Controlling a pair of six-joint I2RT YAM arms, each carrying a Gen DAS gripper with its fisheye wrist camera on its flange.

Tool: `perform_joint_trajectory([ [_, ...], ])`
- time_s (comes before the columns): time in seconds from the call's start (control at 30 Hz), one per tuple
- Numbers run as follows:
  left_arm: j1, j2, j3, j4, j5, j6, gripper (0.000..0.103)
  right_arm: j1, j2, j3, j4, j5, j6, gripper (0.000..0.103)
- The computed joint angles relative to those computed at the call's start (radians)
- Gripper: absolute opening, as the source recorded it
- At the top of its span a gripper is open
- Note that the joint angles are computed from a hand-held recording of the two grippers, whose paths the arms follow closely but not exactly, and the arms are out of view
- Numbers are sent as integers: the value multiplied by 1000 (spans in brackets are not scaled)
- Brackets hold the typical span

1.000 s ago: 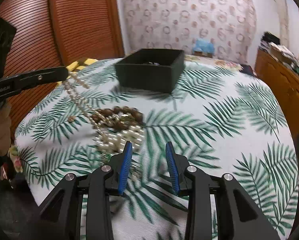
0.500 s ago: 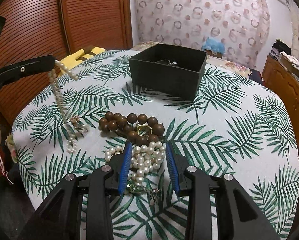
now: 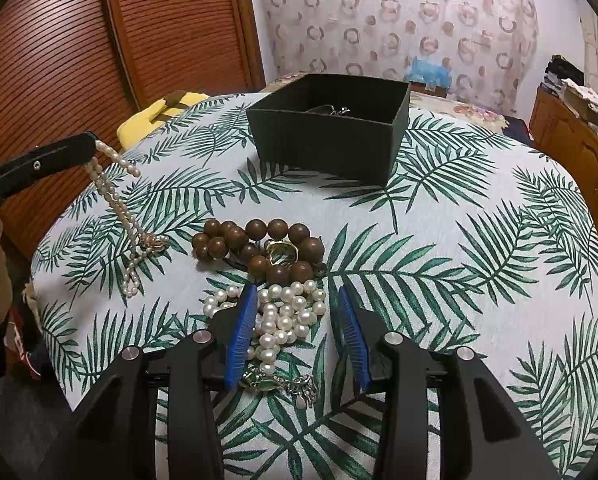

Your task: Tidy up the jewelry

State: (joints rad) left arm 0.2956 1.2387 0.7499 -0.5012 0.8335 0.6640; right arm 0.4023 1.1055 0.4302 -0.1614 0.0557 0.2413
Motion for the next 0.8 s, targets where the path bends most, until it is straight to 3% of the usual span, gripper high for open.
perform_joint_trajectory([
  [0.17, -14, 3, 0, 5, -8, -11, 9, -17, -2, -4, 9, -50, -8, 31],
  [0.3, -18, -1, 0, 2, -14, -10, 9, -32, -18, -4, -2, -81, -15, 10],
  [0.73, -36, -46, 23, 15, -1, -34, 8, 5, -121, 67, -112, -4, -79, 8],
  [0.8, -45, -56, 31, 20, 3, -47, 3, 17, -146, 92, -139, 17, -88, 8],
])
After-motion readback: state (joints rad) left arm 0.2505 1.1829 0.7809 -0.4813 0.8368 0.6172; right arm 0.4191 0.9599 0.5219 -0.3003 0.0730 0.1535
